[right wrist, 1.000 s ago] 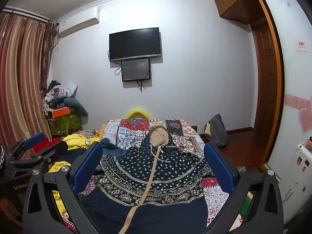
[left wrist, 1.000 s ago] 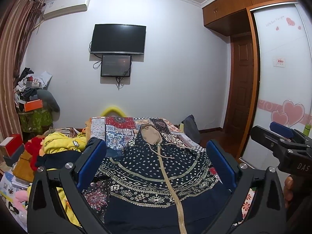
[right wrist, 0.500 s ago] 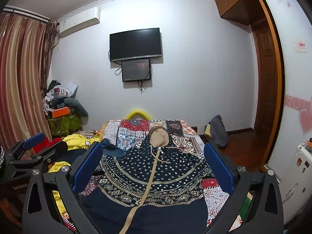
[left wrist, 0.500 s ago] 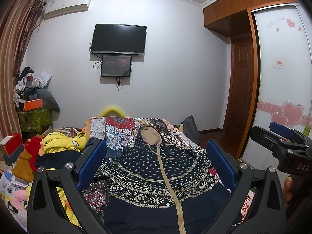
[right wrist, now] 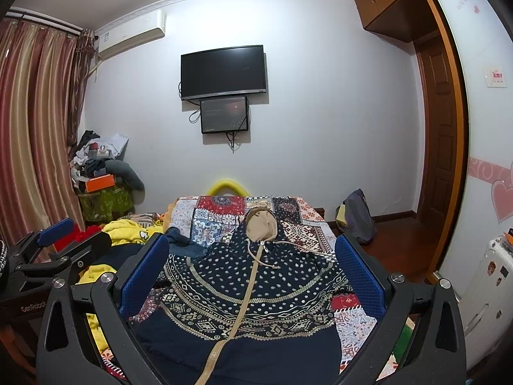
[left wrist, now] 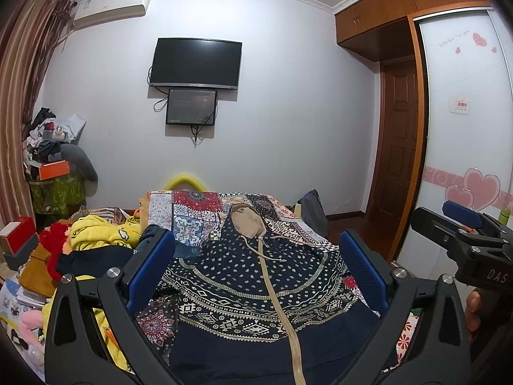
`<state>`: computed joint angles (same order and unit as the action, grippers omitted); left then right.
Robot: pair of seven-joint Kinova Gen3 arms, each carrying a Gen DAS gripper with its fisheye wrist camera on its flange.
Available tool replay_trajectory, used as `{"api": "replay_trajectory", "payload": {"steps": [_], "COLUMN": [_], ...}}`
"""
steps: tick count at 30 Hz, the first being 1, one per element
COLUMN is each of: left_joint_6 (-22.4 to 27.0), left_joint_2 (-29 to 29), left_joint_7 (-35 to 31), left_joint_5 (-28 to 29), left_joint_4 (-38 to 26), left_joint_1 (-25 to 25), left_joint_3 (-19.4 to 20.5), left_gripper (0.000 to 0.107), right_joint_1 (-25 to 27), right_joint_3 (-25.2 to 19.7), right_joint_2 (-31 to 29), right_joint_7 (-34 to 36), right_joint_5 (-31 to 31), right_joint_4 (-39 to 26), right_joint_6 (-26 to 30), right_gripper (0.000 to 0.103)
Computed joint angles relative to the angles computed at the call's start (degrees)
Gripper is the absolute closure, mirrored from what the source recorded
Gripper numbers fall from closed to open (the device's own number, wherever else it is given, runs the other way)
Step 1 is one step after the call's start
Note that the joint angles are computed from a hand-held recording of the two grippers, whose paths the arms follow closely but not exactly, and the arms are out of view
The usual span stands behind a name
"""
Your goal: Fold large clothes
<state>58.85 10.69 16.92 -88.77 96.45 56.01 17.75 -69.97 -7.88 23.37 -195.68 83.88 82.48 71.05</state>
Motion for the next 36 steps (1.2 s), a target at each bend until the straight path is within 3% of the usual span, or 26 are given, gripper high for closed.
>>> {"api": "replay_trajectory", "payload": {"steps": [14, 20, 23, 25, 29, 32, 36], "left_joint_6": [-4.46, -10.67, -15.34, -20.0, -24.98, -27.65, -26.76], "left_joint_2": [-0.28, 0.02, 0.73, 1.28, 2.11, 3.63, 7.38], "left_joint_7": [0.81, -0.56, -6.62, -10.11, -16.41, -21.28, -30.17], "left_joint_5": [-0.81, 0.37, 6.84, 11.5, 20.82, 27.81, 37.12], "left_joint_4": [1.27, 0.62, -1.78, -2.77, -4.38, -5.63, -8.32], "left_joint_1": [-2.6, -7.64, -11.73, -17.03, -27.37, -35.33, -45.64], "left_joint_3": [-1.05, -2.87, -4.74, -4.84, -2.87, -1.93, 2.22], "left_gripper": [0.005, 0.005, 0.005, 0.005, 0.005, 0.005, 0.005], "right_joint_1": [1.04, 5.46, 5.32, 6.84, 14.53, 16.57, 19.96], "right_joint_3": [1.21, 2.71, 8.89, 10.85, 4.47, 5.71, 5.44], "right_joint_2": [1.56, 2.07, 3.15, 4.97, 9.93, 12.6, 16.69], "right_joint_7": [2.12, 4.17, 7.43, 12.08, 21.4, 28.24, 37.2], "right_joint_5": [-1.78, -2.61, -7.11, -11.4, -14.26, -20.17, -28.71], "right_joint_4": [-2.2, -3.73, -5.64, -8.94, -17.17, -22.4, -29.47], "right_joint_6": [-1.19, -8.79, -15.12, -17.44, -15.35, -16.62, -17.4], "right_gripper": [0.0, 0.0, 0.0, 0.0, 0.0, 0.0, 0.0]}}
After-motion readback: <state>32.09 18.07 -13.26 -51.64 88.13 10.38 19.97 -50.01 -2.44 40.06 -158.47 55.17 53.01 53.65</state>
